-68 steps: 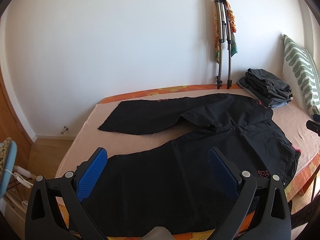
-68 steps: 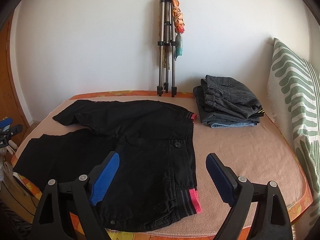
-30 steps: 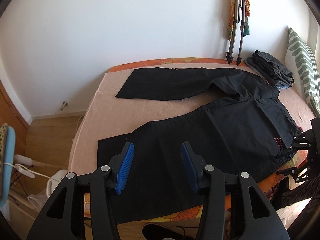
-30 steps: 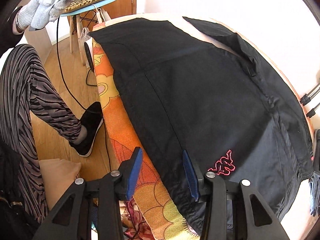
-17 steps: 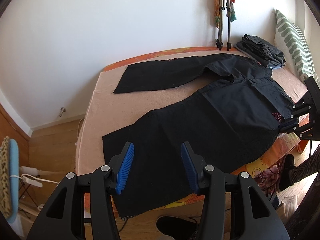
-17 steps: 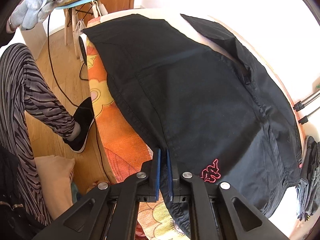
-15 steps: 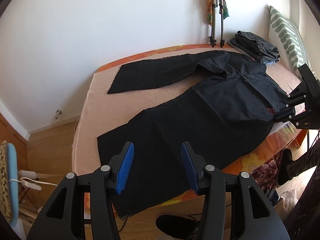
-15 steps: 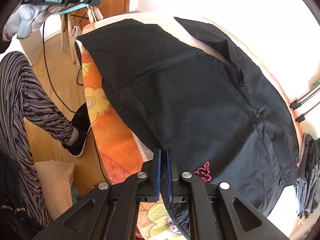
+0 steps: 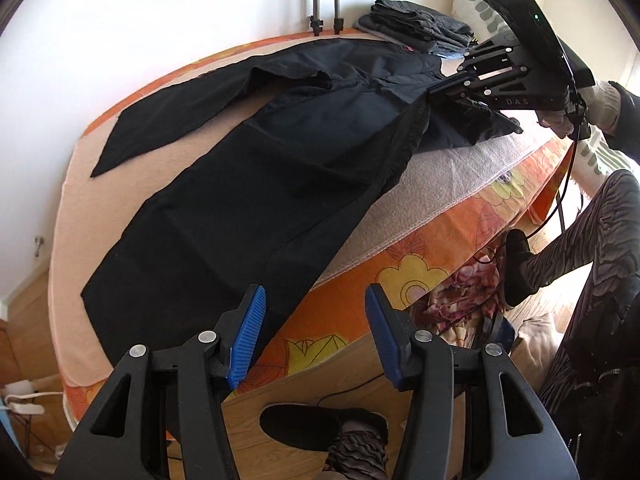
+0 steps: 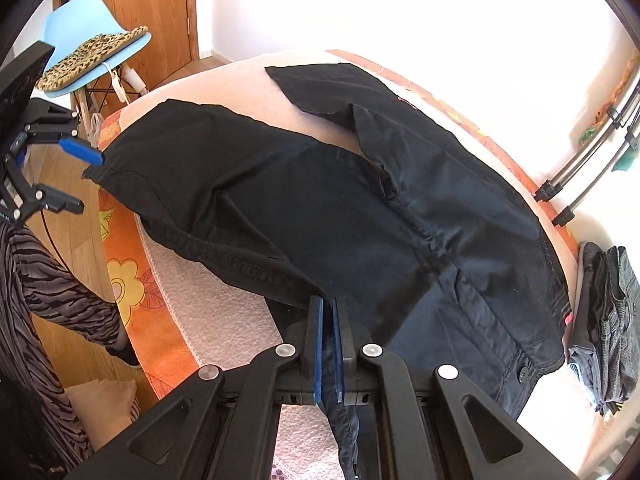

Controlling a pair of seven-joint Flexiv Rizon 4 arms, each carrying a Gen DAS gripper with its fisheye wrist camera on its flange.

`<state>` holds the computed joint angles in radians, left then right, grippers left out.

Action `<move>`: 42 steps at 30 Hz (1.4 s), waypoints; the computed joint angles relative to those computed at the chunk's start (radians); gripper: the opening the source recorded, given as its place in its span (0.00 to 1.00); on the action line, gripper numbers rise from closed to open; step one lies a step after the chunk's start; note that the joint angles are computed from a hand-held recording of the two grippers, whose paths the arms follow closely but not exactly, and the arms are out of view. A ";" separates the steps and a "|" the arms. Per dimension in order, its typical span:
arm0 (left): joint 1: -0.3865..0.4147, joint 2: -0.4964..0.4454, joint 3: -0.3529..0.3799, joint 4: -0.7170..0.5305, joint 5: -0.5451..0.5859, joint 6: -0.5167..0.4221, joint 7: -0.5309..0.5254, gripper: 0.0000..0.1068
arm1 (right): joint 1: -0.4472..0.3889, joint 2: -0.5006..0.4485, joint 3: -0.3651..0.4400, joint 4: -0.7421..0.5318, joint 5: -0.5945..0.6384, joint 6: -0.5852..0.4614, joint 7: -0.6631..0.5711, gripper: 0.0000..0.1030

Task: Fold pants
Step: 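Grasp the trouser hem with the right gripper while the left gripper grasps the other hem, then lift both hems and carry them toward the waistband, laying the legs over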

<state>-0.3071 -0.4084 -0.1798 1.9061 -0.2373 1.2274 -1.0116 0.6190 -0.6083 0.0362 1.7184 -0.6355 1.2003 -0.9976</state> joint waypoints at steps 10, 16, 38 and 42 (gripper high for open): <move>-0.094 -0.076 0.159 -0.150 0.316 -0.069 -0.282 0.14 | -0.037 0.009 0.026 0.018 0.059 0.057 -0.013 0.01; -0.078 -0.091 0.159 -0.170 0.315 0.001 -0.321 0.05 | -0.030 0.021 0.022 0.053 0.068 0.101 -0.019 0.02; -0.038 -0.135 0.128 -0.215 0.209 0.164 -0.306 0.05 | 0.053 0.156 -0.090 0.369 -0.203 0.124 0.200 0.52; -0.046 -0.141 0.134 -0.225 0.201 0.171 -0.308 0.05 | 0.031 0.164 -0.067 0.372 -0.272 0.050 0.244 0.20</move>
